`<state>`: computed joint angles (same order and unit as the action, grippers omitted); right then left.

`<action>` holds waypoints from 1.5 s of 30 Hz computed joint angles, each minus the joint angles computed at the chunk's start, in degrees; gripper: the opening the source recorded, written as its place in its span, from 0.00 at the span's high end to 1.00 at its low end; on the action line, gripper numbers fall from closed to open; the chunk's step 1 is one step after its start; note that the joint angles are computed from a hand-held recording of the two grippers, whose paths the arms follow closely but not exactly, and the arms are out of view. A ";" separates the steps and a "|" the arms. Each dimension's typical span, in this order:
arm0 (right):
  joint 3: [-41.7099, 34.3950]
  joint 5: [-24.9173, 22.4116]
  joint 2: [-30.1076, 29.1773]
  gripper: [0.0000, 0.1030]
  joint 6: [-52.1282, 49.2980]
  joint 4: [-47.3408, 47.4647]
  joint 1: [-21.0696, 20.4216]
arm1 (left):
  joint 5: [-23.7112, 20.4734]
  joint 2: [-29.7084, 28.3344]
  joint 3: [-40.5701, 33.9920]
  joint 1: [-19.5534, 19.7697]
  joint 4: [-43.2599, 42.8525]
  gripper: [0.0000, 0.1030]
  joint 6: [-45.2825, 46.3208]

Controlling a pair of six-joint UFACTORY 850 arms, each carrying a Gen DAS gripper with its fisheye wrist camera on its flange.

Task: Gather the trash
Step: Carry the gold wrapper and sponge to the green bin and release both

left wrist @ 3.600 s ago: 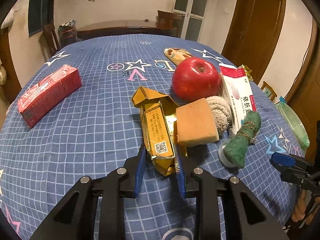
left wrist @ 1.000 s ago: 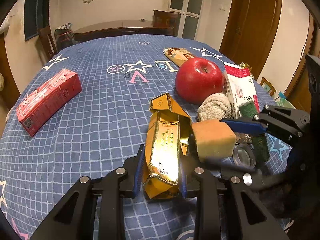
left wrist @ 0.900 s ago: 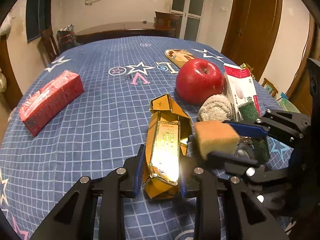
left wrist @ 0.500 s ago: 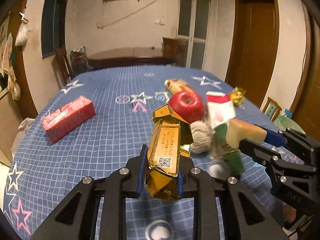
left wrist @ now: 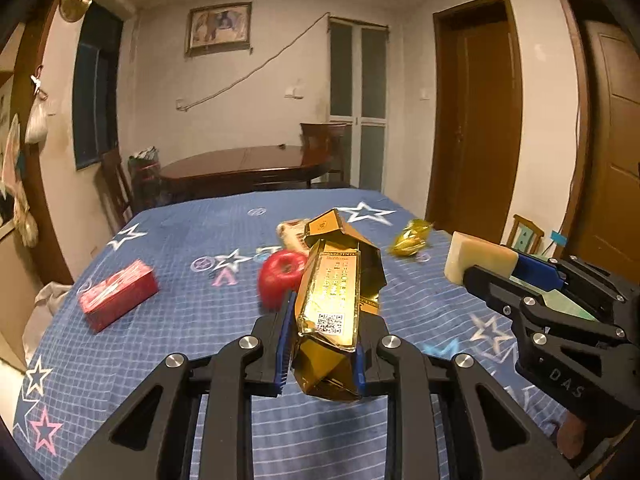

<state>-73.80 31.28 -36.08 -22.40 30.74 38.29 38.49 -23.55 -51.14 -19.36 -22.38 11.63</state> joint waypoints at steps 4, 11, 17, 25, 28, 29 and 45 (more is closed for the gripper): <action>2.49 1.04 1.89 0.67 -0.22 0.88 -1.23 | -0.20 -0.77 -1.81 -2.06 -0.72 0.75 0.57; 6.36 1.93 5.37 0.67 -0.17 1.52 -4.08 | -2.50 -3.39 -7.19 -5.51 -1.08 0.75 1.89; 8.35 1.49 7.77 0.67 -3.21 5.07 -6.76 | -6.51 -7.52 -15.07 -7.98 -0.06 0.75 2.62; 11.17 -0.71 11.24 0.67 -6.55 9.50 -12.20 | -13.05 -14.27 -27.29 -11.46 3.29 0.75 2.43; 11.52 -2.92 11.88 0.67 -7.25 10.39 -14.84 | -16.71 -17.78 -33.03 -12.83 5.54 0.75 1.71; 11.59 -3.79 11.97 0.67 -7.00 10.27 -15.66 | -17.62 -18.67 -34.42 -13.06 6.18 0.75 1.54; 3.28 -25.86 3.35 0.66 -1.89 5.07 -28.83 | -50.72 -50.15 -84.78 -15.92 18.90 0.75 -7.05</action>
